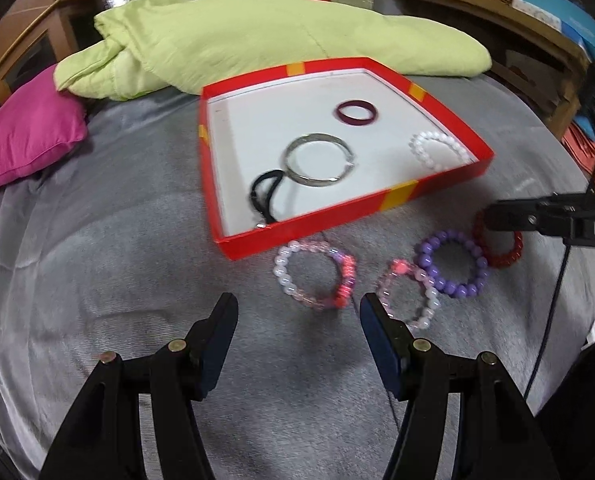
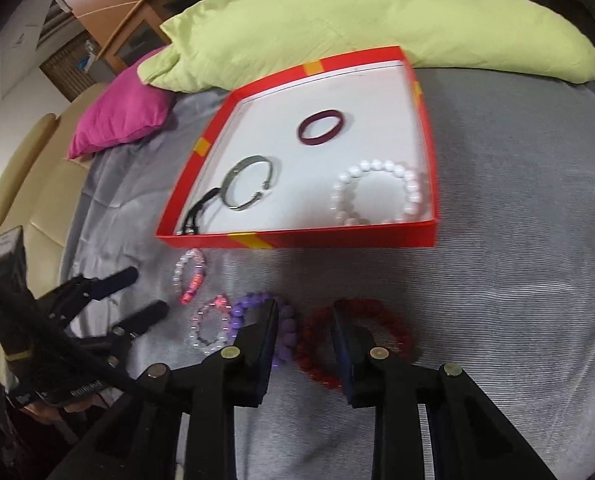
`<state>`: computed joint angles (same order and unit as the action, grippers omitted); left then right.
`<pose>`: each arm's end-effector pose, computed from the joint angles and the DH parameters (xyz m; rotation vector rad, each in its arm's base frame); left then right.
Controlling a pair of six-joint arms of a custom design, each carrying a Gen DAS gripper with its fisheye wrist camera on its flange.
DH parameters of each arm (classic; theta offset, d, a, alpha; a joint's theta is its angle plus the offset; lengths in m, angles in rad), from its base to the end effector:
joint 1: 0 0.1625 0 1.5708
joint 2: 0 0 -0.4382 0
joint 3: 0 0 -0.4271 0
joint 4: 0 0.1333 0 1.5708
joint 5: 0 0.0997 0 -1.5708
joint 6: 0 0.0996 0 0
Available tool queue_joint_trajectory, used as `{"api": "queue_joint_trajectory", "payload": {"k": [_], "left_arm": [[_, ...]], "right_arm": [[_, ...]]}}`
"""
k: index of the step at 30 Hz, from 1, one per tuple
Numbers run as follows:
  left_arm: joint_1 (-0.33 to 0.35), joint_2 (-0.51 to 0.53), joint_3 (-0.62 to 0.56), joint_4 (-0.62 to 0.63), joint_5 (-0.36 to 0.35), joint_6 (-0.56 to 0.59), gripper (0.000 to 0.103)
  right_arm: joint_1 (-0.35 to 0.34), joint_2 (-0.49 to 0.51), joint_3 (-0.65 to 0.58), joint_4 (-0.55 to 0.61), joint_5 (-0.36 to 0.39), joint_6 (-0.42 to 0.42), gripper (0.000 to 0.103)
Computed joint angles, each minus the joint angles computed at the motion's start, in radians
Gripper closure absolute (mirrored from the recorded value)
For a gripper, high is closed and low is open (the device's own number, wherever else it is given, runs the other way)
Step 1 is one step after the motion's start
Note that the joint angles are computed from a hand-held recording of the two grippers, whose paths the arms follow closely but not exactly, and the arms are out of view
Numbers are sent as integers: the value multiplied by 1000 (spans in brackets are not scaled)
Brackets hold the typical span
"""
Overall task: Organize jewelry
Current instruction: 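Withdraw both tools from the box and move the right tool to the purple bracelet, then grasp the purple beaded bracelet with the right tool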
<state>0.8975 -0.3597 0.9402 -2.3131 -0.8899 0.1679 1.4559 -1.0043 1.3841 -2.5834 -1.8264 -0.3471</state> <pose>-0.3944 -0.8087 0.0222 0.9514 2.3022 -0.4160 0.0192 -0.7765 0.3552 0.1963 -2.6463 0.7670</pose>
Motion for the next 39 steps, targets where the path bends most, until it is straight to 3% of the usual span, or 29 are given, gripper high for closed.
{"api": "queue_joint_trajectory", "payload": {"k": [7,13,17,20,21,23,29,33,39], "left_arm": [[-7,1,10,16,5,27,39],[0,5,-3,53,22,-14,39],[2,-2,5,49,9,-13,39],[4,-7,8,57,-25,-14,39],[5,-10,10,61,-38,-12,39],[5,-13,11,66,-58,-7,39],[9,-29,22,53,-163,8,39],[8,-13,1,65,-188,16,39],[9,27,-51,118,-195,8,39]], "right_arm": [[-4,26,-39,39,43,31,74],[9,77,-90,90,-31,6,73],[13,81,-82,71,-53,-58,73],[26,82,-59,22,-117,-137,83],[32,84,-51,-2,-148,-168,90],[39,83,-30,-56,-196,-212,92],[22,57,-16,-153,-216,-145,93],[7,48,-38,-86,-163,-96,93],[8,58,-57,-47,-164,-69,90]]}}
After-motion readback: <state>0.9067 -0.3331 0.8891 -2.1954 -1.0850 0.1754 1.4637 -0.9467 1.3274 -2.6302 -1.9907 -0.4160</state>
